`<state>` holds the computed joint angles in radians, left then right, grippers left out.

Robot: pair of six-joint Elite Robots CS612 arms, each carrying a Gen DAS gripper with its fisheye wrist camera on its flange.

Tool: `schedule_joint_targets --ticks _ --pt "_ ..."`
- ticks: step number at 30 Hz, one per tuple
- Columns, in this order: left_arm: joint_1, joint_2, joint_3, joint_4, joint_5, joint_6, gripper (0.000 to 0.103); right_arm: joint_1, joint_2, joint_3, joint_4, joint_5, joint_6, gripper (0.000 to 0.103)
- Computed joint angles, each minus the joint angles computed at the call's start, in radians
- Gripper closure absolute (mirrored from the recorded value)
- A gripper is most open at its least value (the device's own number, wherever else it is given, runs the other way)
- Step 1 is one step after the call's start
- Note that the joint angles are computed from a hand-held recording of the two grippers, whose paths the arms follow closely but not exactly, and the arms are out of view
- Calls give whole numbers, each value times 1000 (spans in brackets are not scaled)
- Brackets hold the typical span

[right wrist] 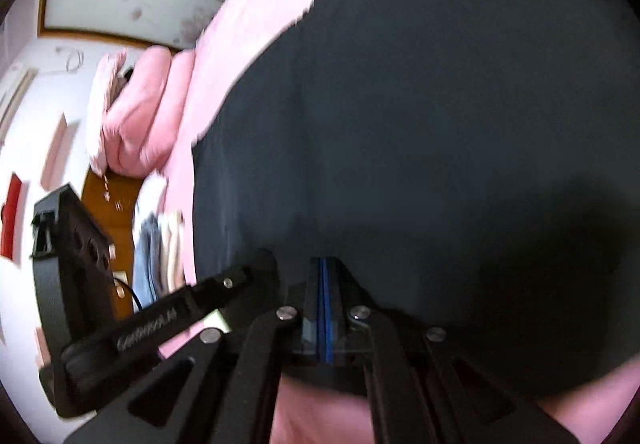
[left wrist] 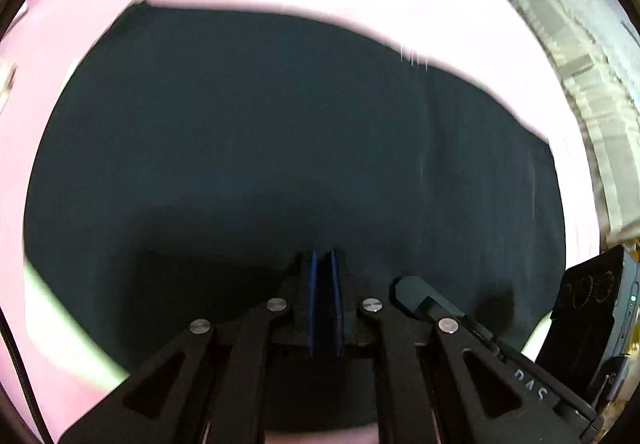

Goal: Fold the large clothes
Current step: 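Press the folded black panel flat with both tools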

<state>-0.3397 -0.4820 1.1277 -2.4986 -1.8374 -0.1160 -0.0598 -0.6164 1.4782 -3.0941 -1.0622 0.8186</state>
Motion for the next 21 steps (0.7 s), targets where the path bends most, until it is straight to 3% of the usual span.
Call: schedule_joint_targets --ticks 3,6,10,12,14,16,18,19,21 --pt "-3 67 -121 6 14 -20 98 -22 55 -98 -3 -19 -5 103" --pt "-16 143 -270 107 90 -40 98 -32 102 -215 73 -65 -57 103" --pt "-23 174 -332 160 152 1 99 -49 146 -308 159 -83 -106 103" --pt "-27 163 -311 151 221 45 102 -63 149 -305 157 -48 -166 103" --pt "-21 156 -296 134 315 22 102 -70 132 -275 143 -67 -219 103" --pt "-12 156 -282 114 481 -22 98 -87 109 -233 123 -74 -254 103" --pt "4 177 -305 138 618 -50 98 -101 62 -162 117 -204 -270 103" --pt "21 192 -329 167 643 -61 98 -113 38 -120 100 -275 -259 103" --pt "47 212 -371 187 610 -56 98 -128 -6 -41 72 -415 -215 103"
